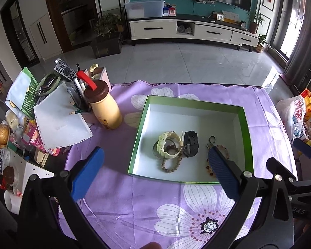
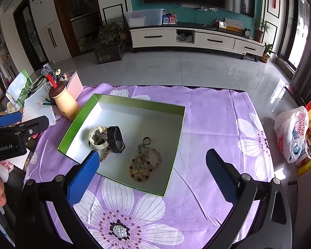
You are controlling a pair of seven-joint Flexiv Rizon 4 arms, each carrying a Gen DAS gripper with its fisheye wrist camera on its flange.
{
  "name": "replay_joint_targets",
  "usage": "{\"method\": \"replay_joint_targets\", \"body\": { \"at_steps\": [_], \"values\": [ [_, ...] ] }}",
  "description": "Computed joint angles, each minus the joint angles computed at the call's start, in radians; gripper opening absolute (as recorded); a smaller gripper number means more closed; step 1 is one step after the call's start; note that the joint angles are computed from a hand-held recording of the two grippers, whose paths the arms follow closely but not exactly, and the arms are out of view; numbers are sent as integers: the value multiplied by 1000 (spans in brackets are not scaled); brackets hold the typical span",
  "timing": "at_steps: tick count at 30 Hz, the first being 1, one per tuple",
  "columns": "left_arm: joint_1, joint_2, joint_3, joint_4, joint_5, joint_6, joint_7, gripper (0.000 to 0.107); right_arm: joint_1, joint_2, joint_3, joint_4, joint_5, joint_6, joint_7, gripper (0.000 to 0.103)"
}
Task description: Organize jewelry
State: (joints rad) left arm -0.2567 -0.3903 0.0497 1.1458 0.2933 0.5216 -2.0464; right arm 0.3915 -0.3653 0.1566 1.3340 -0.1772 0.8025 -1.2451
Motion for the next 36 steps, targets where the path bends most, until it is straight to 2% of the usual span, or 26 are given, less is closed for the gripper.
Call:
{"method": "replay_joint_targets", "body": {
  "at_steps": [36],
  "values": [
    [-13, -47, 8, -38, 3, -16, 18, 101, 1, -19, -4, -8, -4, -4, -4, 102]
  ]
}}
